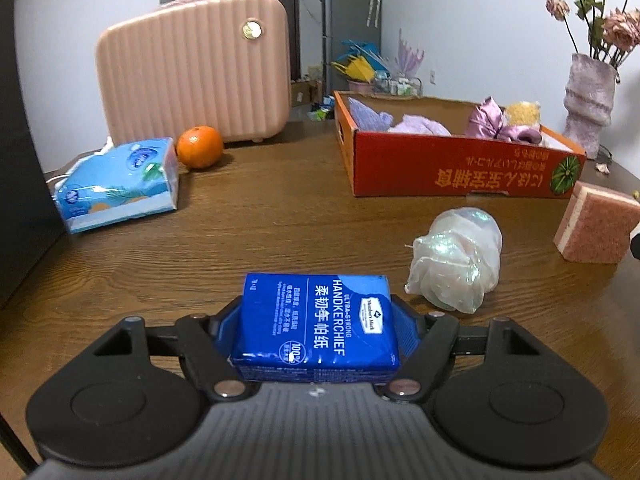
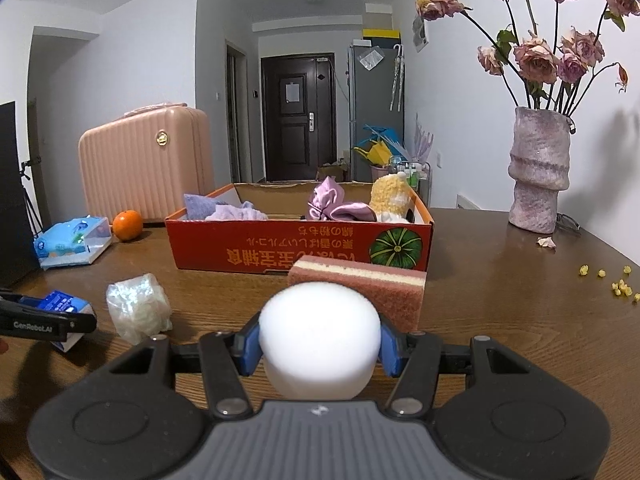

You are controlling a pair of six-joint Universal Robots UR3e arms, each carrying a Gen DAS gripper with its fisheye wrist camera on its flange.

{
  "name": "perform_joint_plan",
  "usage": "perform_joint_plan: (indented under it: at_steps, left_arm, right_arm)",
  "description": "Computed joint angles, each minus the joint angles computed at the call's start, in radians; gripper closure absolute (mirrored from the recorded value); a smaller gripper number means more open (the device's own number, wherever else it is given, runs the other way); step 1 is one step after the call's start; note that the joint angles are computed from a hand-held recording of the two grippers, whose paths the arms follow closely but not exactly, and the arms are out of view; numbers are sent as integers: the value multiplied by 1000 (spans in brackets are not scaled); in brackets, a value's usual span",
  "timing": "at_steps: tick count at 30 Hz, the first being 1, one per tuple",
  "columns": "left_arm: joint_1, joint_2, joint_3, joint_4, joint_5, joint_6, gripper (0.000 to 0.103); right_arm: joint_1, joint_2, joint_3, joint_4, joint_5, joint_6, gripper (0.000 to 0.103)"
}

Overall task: Organize soft objects
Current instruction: 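Carry the tissue pack and foam puck in both tools over the red box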

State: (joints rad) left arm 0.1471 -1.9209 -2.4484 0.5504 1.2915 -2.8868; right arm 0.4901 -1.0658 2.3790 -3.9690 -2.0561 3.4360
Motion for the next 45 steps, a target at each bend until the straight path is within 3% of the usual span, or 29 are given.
perform_joint_plan:
  at_steps: [22,33,45]
  left_arm:
    - [77,147,-247,250,-21,-147,29]
    - [17,196,-235,242,25,-186,29]
    - [-136,188,-75,151,122,-247,29]
  right_arm:
    - [47,1,23,-78,-37,-13,48]
    - [64,-1,3,-105,-56,-51,48]
    - [35,-28,-72,-58,-39,-108,48]
